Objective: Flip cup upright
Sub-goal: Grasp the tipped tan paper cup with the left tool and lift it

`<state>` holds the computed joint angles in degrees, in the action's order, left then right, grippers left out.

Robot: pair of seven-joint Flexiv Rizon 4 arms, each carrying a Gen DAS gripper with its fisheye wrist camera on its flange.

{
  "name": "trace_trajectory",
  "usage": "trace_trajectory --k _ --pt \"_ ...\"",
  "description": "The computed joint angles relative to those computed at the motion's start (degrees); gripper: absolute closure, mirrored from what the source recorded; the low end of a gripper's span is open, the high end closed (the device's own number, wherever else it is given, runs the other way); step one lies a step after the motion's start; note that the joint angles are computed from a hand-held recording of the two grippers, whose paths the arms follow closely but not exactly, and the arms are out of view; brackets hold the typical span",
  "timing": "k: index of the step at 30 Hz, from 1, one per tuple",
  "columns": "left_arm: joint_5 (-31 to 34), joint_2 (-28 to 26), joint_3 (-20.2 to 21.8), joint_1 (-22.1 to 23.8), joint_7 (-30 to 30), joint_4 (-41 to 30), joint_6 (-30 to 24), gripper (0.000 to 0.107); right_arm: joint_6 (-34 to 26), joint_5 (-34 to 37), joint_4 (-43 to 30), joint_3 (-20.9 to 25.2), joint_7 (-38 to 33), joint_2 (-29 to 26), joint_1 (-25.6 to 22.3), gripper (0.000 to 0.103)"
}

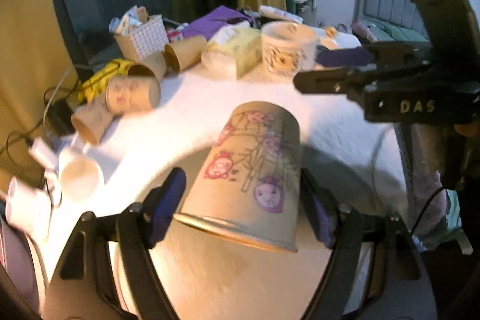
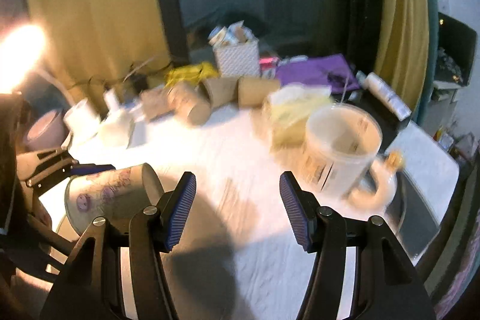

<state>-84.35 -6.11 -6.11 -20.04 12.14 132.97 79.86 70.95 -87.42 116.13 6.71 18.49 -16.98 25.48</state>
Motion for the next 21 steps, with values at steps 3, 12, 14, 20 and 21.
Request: trace_trajectory --k 3,12,14,20,21 --pt "0.7 2.4 0.7 -0.2 0.4 3.8 -1.3 0.03 3.0 -1.4 0.8 0.6 1.9 -1.3 0.2 0.042" --pt "-1.9 3.3 0.9 -1.1 1.6 7.0 -1.0 0.013 7.9 3.8 2.0 0.9 -3.3 -3.9 3.0 0.042" --pt "-1.9 3.6 1.1 -1.1 0.9 7.2 -1.0 0.012 8.2 4.7 2.2 0.6 -4.5 -3.8 3.7 0.042" --pt "-0.7 6.1 2.0 -0.9 -3.5 9.3 -0.5 0.012 8.3 8.3 2.9 0.3 -8.7 -3.5 5.5 0.042" --pt "-1.0 6.6 2.2 -0.8 -4.4 9.9 -0.2 0.012 8.5 8.7 2.9 0.2 -9.3 -3.5 5.7 0.042"
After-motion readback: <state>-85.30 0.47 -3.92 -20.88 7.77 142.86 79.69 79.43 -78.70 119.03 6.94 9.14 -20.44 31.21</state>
